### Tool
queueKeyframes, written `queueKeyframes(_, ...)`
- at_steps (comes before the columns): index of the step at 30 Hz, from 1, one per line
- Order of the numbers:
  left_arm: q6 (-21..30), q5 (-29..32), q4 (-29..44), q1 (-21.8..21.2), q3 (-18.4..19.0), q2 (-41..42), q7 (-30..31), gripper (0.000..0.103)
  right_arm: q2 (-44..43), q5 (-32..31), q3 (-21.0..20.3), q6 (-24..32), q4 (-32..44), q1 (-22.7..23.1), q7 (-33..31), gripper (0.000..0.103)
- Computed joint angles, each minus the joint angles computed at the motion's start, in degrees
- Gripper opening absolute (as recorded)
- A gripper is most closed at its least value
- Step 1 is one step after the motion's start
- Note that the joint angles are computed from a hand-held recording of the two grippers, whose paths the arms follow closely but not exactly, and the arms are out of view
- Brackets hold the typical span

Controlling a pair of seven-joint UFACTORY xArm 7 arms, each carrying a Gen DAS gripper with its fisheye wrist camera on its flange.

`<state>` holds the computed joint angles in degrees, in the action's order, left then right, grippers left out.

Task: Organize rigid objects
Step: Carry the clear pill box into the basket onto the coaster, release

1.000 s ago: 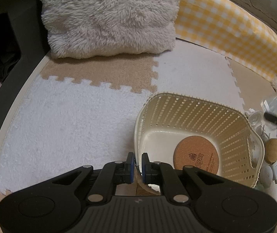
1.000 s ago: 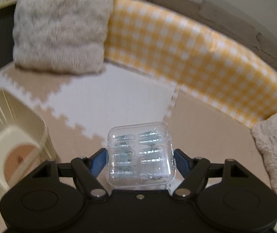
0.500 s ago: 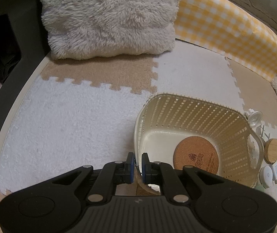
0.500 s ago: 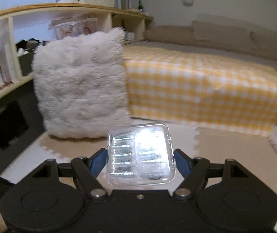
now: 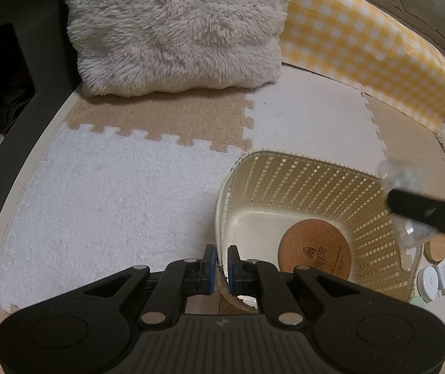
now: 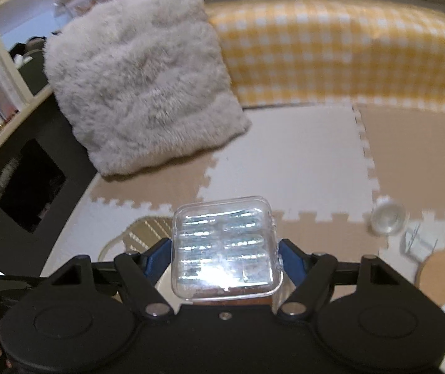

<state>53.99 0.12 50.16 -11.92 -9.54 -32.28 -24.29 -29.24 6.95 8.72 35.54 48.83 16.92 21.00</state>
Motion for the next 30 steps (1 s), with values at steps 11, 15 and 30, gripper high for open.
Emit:
queueKeyframes(11,0.03,0.15,-0.07,-0.02,-0.11,-0.02,-0.21,0.008,2.35,-10.67,6.87,1.02,0.24,-3.77,15.37,0.076)
queueKeyframes(15,0.06,0.16,-0.04,-0.06,-0.11,0.00,-0.25,0.008,3.06,-14.03,7.67,1.68,0.95,-4.22,18.85,0.076)
queueKeyframes(30,0.02,0.20,-0.10,-0.12,-0.10,-0.01,-0.21,0.009,3.77,-14.29,5.69,2.67,1.59,-2.08,19.55,0.079)
